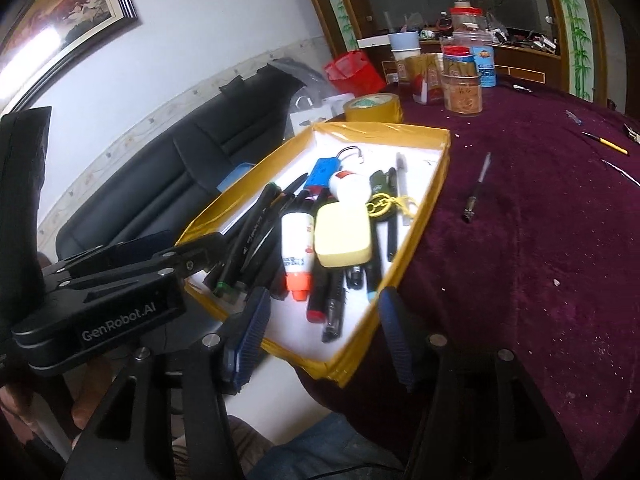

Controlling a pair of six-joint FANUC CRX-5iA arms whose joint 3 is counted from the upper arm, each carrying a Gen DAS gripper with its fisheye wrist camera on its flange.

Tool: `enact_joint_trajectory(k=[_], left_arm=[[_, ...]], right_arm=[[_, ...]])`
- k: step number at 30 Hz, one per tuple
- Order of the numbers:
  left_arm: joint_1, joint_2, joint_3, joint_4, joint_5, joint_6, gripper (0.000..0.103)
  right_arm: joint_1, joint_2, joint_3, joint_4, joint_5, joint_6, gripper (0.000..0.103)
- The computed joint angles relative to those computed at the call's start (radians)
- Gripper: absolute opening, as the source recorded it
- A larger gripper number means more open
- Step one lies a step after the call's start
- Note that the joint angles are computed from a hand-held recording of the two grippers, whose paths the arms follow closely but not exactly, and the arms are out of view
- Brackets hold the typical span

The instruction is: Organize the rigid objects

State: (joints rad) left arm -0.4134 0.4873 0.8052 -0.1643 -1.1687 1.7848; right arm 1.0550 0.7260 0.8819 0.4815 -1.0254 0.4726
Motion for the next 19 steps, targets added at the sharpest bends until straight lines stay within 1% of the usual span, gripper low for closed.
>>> enact_joint_trajectory(k=[5,15,18,19], left_arm=[[-0.021,-0.011,-0.003,-0.045,0.008,0.018,0.062],[-0.035,-0.009,0.003,-0.069,-0.002,0.024,0.062],[-0.038,-0.013,-0.01,-0.075,0.012,0.006,0.066],[-0.043,-0.012,-0.009,-0.089,0.011,0.002,0.066]], right_arm=[[0.001,-0.026,-0.048,0.012,0.021,-0.033,0.051],[0.009,0.01,0.018,-0.003,-0.026,0.01,0.052],[0.007,0.021,0.035,-0.013,-0.037,0.016,0.052],[0.006,0.024,0.041,-0.017,-0.04,0.02,0.052]])
